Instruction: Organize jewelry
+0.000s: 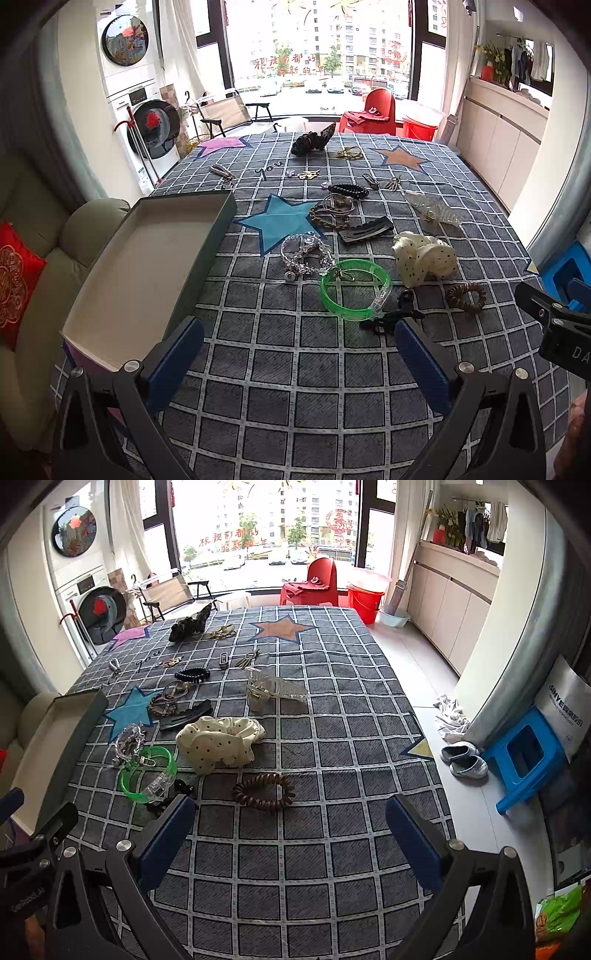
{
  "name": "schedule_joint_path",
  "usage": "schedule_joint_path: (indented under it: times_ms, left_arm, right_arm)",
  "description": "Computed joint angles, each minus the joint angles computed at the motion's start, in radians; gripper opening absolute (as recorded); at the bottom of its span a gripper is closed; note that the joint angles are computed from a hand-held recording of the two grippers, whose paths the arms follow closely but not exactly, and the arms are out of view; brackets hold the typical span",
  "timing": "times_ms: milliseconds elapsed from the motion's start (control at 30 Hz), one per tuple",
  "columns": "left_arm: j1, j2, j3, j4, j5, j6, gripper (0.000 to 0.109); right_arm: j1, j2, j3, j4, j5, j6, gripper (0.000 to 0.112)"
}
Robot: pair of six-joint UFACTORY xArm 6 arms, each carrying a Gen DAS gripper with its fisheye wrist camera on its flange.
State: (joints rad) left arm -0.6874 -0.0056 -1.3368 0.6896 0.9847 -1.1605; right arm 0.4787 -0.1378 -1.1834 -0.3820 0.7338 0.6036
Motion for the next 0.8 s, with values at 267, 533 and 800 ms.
schedule_joint_path:
  times_ms: [267,533,800]
  left_arm:
    - [0.001,0.017,-0.023,-0.003,0.004,0.007,0.103]
    - [0.001,0.017,-0.019,-0.006,0.003,0.005,0.103]
    - [0.002,0.016,-0.012,-0.012,0.001,0.005,0.103]
  right_arm:
    - [0.000,-0.001,0.000,0.001,0.001,-0.001,0.103]
    - [0.000,-0.001,0.001,0.002,0.000,-0.003,0.103]
    - [0.000,-0.001,0.002,0.002,0.000,-0.002,0.103]
